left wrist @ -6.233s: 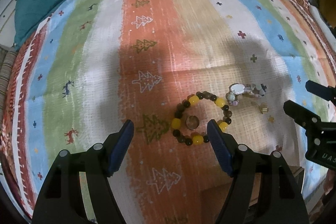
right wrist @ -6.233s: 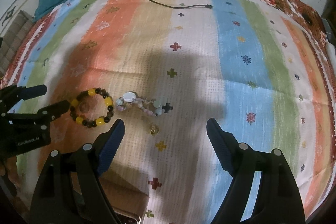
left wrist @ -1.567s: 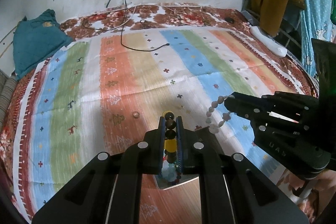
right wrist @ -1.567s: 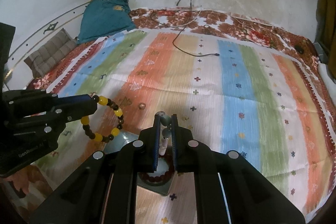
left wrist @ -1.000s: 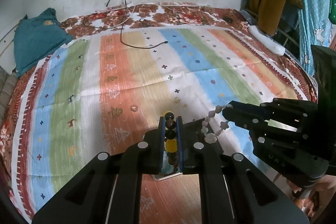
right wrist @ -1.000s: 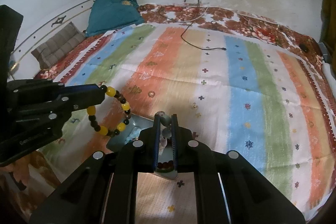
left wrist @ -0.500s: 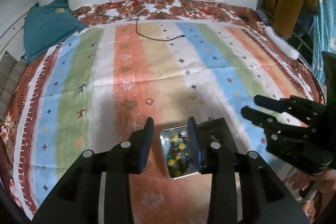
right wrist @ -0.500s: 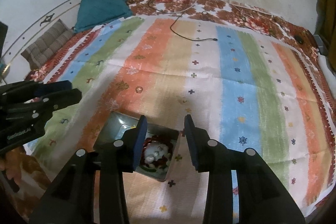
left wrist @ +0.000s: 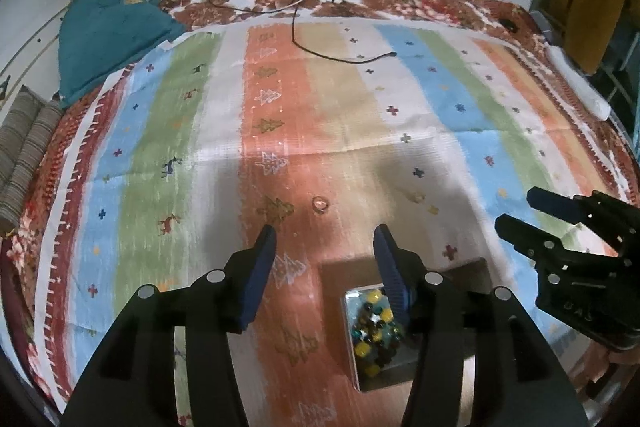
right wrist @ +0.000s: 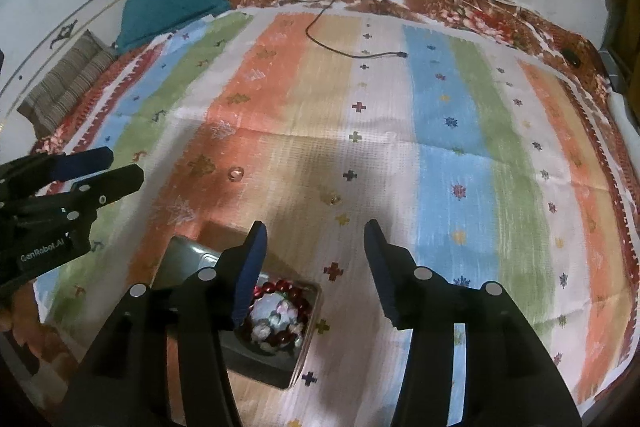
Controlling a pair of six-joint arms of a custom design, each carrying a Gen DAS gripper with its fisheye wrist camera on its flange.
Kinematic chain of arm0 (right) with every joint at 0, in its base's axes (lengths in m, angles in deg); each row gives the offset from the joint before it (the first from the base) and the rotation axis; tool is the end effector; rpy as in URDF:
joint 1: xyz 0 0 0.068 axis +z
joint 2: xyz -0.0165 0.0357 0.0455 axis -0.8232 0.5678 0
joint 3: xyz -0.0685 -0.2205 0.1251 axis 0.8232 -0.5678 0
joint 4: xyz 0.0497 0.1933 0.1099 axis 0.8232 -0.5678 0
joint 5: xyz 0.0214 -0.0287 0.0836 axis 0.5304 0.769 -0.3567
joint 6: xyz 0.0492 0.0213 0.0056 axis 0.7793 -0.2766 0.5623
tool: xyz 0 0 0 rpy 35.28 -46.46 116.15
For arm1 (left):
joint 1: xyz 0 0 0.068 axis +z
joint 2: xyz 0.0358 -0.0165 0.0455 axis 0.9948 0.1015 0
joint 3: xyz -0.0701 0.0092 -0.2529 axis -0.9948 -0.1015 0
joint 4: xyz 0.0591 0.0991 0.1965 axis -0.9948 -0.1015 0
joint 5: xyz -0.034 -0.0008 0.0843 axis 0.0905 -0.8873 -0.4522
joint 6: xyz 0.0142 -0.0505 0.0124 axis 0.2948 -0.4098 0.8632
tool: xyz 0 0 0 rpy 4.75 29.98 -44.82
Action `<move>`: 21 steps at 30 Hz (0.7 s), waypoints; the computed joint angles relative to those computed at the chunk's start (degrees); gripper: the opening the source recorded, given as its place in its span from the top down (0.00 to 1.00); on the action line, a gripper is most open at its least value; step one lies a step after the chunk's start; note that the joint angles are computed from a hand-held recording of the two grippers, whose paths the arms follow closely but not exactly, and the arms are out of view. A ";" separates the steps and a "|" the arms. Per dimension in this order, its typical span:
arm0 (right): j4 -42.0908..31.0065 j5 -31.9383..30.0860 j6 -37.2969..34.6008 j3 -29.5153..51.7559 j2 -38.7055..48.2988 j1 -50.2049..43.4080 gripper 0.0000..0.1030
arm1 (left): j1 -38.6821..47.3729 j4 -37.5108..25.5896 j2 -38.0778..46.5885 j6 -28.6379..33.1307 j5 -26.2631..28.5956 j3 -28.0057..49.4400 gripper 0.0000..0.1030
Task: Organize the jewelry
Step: 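Move the left tool to the gold ring while the right tool approaches the small charm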
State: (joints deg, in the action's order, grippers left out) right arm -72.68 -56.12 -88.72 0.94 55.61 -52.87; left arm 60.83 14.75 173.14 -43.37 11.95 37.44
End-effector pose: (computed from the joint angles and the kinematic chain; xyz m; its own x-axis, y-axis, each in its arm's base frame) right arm 0.2541 0.0132 0.1836 -0.8466 -0.0710 -0.5274 -0.1014 0.9944 0.0288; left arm 0.2466 -0.1045 0.1978 -0.8251 0.1898 -0.5321 0.2502 0.9672 -0.0430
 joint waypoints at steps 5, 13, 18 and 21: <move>0.46 -0.45 -0.37 3.22 5.19 -0.67 0.51 | 1.14 -0.24 5.23 0.34 0.11 3.26 0.49; 0.33 -1.26 -0.86 8.38 12.54 -2.25 0.45 | 2.34 -0.69 13.50 2.04 -0.19 8.36 0.46; 0.13 -1.22 -1.28 10.95 16.33 -2.29 0.43 | 3.18 -1.23 18.09 2.46 0.05 11.17 0.46; -0.26 -1.05 -1.47 12.67 18.55 -2.41 0.43 | 3.47 -1.65 20.06 2.77 0.23 12.78 0.46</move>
State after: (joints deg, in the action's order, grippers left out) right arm -72.94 -57.17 -90.18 13.60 74.16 -55.28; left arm 64.31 13.09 193.20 -40.60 12.19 50.23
